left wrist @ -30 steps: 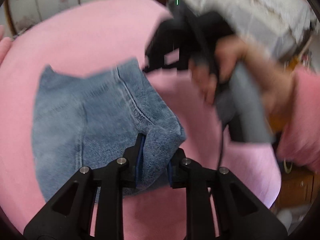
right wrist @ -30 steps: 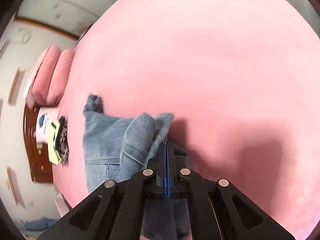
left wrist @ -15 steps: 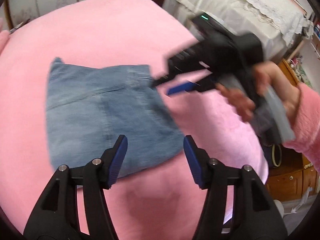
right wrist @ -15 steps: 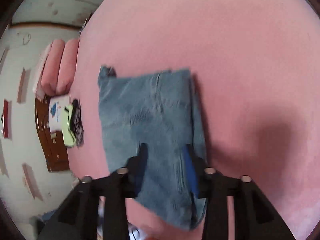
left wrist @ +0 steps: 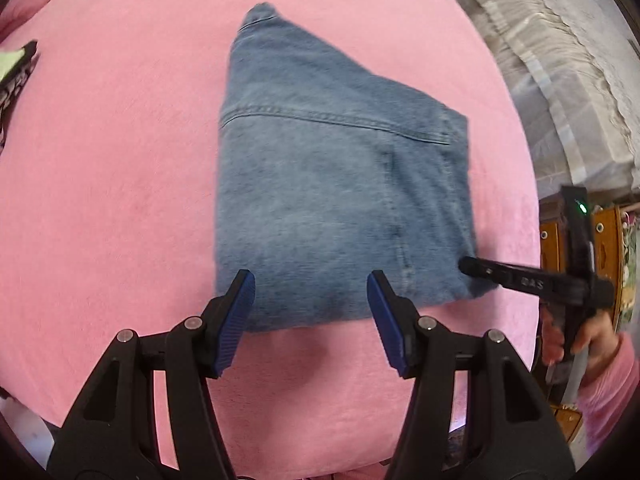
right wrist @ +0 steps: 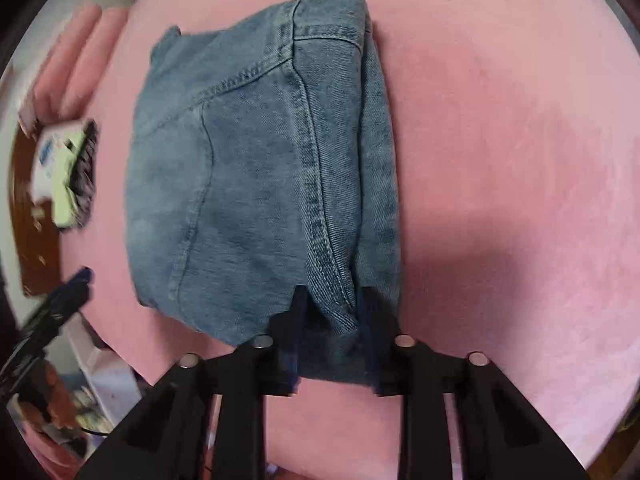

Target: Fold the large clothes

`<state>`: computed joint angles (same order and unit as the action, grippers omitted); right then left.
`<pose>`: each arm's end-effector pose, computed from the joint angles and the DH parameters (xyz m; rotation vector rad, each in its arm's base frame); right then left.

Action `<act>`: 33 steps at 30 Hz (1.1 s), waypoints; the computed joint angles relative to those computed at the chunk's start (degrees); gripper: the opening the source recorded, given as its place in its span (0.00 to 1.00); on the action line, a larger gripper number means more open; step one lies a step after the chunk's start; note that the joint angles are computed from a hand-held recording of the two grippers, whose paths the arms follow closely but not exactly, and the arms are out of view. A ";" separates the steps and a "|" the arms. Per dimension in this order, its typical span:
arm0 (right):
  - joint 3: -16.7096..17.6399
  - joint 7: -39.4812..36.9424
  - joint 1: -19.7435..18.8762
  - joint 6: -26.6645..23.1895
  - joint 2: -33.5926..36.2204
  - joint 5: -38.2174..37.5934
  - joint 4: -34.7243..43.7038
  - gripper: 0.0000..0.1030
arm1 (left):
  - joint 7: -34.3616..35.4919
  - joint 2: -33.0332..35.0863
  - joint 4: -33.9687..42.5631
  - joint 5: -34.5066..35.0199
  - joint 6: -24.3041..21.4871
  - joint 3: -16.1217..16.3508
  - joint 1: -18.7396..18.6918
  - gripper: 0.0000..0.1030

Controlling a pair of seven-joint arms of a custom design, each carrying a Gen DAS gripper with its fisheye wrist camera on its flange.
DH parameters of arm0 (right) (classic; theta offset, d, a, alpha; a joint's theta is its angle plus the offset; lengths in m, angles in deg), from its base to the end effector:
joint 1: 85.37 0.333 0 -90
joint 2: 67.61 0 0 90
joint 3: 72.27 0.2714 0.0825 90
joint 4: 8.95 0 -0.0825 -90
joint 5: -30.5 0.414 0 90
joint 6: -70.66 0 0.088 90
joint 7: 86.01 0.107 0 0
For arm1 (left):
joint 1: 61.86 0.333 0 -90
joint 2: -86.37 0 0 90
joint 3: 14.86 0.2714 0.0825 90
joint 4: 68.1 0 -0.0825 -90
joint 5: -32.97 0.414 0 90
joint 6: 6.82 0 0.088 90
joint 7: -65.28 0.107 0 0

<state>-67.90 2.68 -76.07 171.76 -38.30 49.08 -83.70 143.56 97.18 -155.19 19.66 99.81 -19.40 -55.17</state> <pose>0.6855 0.1858 0.4037 -2.2464 1.8718 0.4536 0.6568 0.0105 0.5192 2.4311 -1.8035 0.4150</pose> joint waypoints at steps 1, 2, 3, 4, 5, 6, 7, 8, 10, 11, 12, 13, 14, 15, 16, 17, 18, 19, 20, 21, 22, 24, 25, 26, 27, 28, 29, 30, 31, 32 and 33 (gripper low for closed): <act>0.02 0.14 -0.39 1.42 -1.72 1.00 -2.83 0.14 | -0.28 0.10 -0.17 -0.02 -0.18 0.06 0.05 0.53; 0.06 0.59 -1.14 3.19 -4.17 3.03 -6.84 0.12 | -0.18 0.14 -0.55 -0.30 -0.22 0.12 0.22 0.53; 0.00 1.38 -1.60 3.77 -5.49 4.53 -9.05 0.10 | -0.15 -0.28 -1.30 -0.15 -0.21 0.03 0.11 0.53; 0.18 3.07 -1.21 5.13 -6.20 5.61 -10.87 0.10 | 0.34 -0.12 -1.51 0.49 -0.47 0.01 -0.01 0.53; 0.07 3.81 -1.16 6.11 -7.49 6.14 -13.08 0.10 | 1.01 0.06 -1.72 1.49 -0.62 -0.06 -0.25 0.53; -0.04 3.30 -0.90 6.57 -8.47 5.46 -14.72 0.10 | 1.47 0.07 -1.96 2.05 -0.71 -0.03 -0.32 0.53; -0.13 2.91 -0.38 7.35 -9.21 4.31 -15.87 0.10 | 1.67 0.13 -2.39 3.48 -0.99 -0.05 -0.66 0.53; -0.23 2.93 0.53 8.82 -10.17 2.48 -17.39 0.10 | 1.55 0.47 -2.48 4.55 -1.37 -0.02 -0.91 0.53; -0.46 4.80 1.89 11.06 -11.31 0.07 -18.75 0.10 | 1.32 1.84 -1.65 6.06 -3.33 0.09 -1.12 0.53; -0.28 6.00 2.72 12.28 -11.61 -0.82 -19.45 0.10 | 1.49 2.24 -1.56 6.09 -3.85 0.10 -1.05 0.52; -0.34 7.25 3.50 13.34 -12.30 -2.33 -20.05 0.11 | 1.61 2.37 -2.05 5.70 -3.92 0.13 -0.85 0.50; -0.54 7.45 3.56 13.70 -13.15 -3.15 -20.53 0.11 | 1.71 2.36 -2.72 4.93 -3.65 0.19 -0.54 0.49; -0.56 8.23 3.93 14.82 -14.00 -3.92 -21.46 0.11 | 1.50 2.03 -3.75 3.49 -2.74 0.32 -0.03 0.48; -0.60 9.09 4.12 15.95 -14.99 -4.20 -22.65 0.11 | 1.43 2.00 -3.98 2.54 -2.64 0.36 0.29 0.46; -0.68 10.26 4.32 16.59 -15.91 -4.69 -23.55 0.11 | 1.40 1.83 -4.09 1.46 -2.53 0.42 0.67 0.39; -0.78 11.71 4.67 17.13 -16.67 -5.70 -24.05 0.11 | 1.40 1.26 -4.45 1.57 -1.88 0.50 0.75 0.28; -0.88 12.81 4.93 17.74 -17.50 -6.79 -24.73 0.11 | 2.24 0.66 -4.76 1.61 -1.05 0.50 0.86 0.24; -0.91 13.90 5.22 18.18 -18.11 -7.89 -25.08 0.11 | 3.44 -0.02 -4.95 1.74 -0.30 0.47 0.92 0.24; -1.01 14.61 5.38 18.96 -19.58 -8.99 -26.12 0.13 | 4.43 -0.73 -5.14 2.03 0.53 0.45 0.87 0.23; -0.93 14.78 5.52 19.50 -20.52 -9.64 -26.72 0.16 | 5.44 -1.32 -4.93 1.78 0.83 0.31 0.80 0.21; -0.77 14.61 5.68 21.10 -22.21 -10.06 -28.17 0.18 | 7.16 -1.68 -4.80 0.86 1.15 0.20 0.90 0.11; -0.45 14.42 5.99 24.61 -24.63 -9.96 -30.42 0.30 | 9.07 -1.80 -3.46 0.45 0.86 0.01 0.66 0.07; -0.29 14.15 6.11 25.88 -25.66 -9.33 -31.48 0.30 | 9.80 -1.53 -2.61 0.05 0.68 -0.11 0.52 0.04; 0.01 12.23 6.15 26.92 -26.55 -6.37 -32.36 0.30 | 10.24 -0.89 -1.44 -1.09 0.15 -0.20 0.54 0.01; 0.19 10.47 6.22 27.16 -26.62 -3.71 -32.50 0.30 | 10.61 -0.05 -0.29 -3.28 -0.58 -0.33 0.79 0.01; 0.37 8.88 6.35 27.20 -26.50 -1.31 -32.46 0.30 | 10.29 1.11 0.76 -5.18 -0.94 -0.52 0.91 0.00; 0.65 7.34 6.59 27.36 -26.17 1.04 -32.32 0.29 | 9.80 2.50 1.97 -6.81 -1.42 -0.71 1.05 0.00; 0.97 6.59 6.96 28.32 -25.57 2.51 -32.23 0.22 | 9.18 3.04 2.24 -7.39 -1.41 -0.87 1.01 0.00; 1.33 6.35 7.41 28.91 -24.34 3.46 -31.56 0.19 | 8.38 4.29 3.12 -8.14 -1.64 -1.05 0.99 0.00; 1.51 6.46 7.68 28.46 -23.13 3.87 -30.59 0.17 | 7.81 4.74 3.11 -8.70 -1.44 -1.20 1.05 0.00; 1.79 6.02 7.81 28.23 -21.80 5.25 -29.65 0.15 | 7.04 5.69 3.42 -9.26 -1.31 -1.32 1.09 0.00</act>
